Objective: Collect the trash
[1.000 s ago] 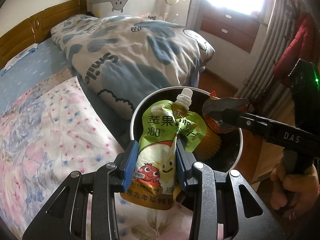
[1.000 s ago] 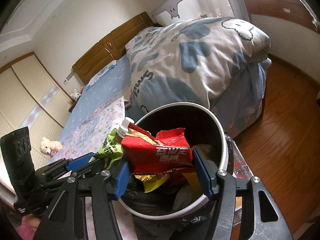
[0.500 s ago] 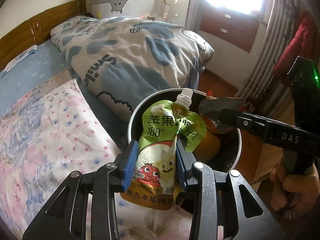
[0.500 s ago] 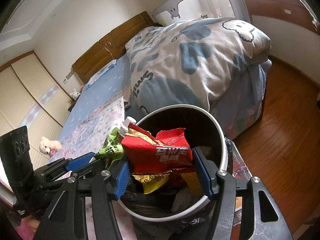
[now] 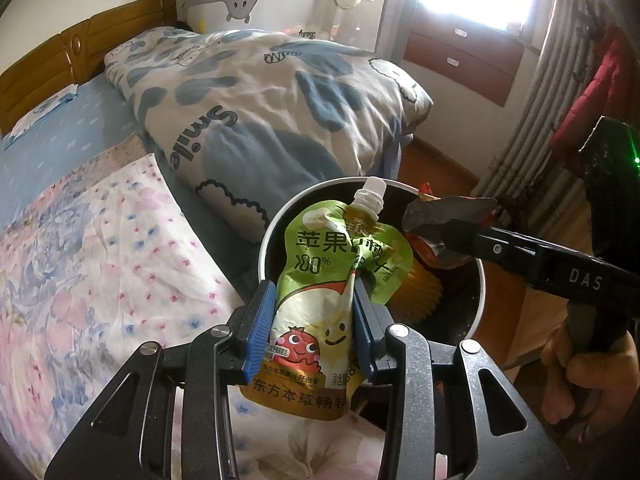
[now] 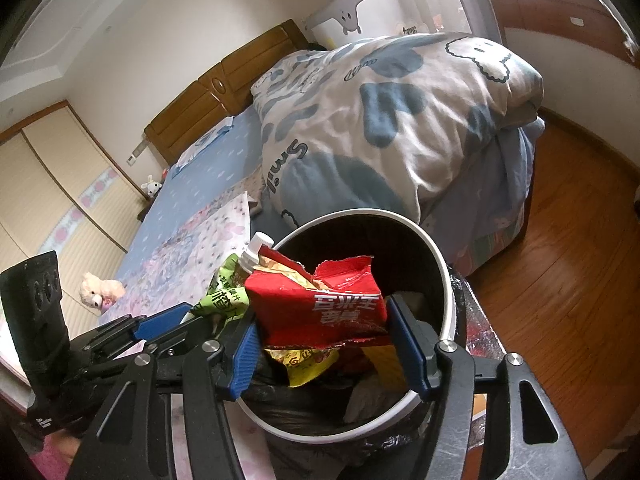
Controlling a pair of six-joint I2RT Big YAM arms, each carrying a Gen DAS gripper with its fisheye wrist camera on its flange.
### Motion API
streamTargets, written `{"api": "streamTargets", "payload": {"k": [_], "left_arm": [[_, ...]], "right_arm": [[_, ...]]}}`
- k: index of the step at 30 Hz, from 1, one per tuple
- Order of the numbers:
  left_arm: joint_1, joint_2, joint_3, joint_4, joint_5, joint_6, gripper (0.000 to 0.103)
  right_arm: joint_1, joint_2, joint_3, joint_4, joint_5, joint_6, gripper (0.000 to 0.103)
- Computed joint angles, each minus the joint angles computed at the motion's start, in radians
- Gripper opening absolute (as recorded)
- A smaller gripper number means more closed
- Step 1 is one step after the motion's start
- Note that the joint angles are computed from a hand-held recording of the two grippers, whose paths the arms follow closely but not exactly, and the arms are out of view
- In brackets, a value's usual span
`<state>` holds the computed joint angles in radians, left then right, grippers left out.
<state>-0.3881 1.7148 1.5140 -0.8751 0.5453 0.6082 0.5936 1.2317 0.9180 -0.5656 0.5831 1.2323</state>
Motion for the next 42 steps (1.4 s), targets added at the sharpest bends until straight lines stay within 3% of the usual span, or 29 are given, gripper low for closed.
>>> {"api": "streamTargets", "payload": {"k": [8,13,20,29,42], "left_arm": [[-0.002,0.004,0.01,-0.015,-0.002,-0.009,0.04],[0.01,0.0,0.016,-0.017,0.017,-0.029,0.06],[0.047,-0.027,-0.009,-0.006,0.04,-0.047,0.063],[0.15,-0.111,-0.123,0.04,0.079,-0.07,0.067],[0.343,-0.247,-0.279,0.155,0.168,-0.094,0.078]], "right_arm": [[-0.01,0.004,0.002,-0.001,-0.019,0.003,0.063],[-0.014,0.001,0.004,-0.002,-0.034,0.013,0.072],[0.008,-0.008,0.016,-0.02,0.01,0.031,0.076],[0.118,0.029,0.062,-0.075,0.129,0.12,0.077],[0.317,0.218,0.287,-0.268,0.345,0.239,0.09]]}}
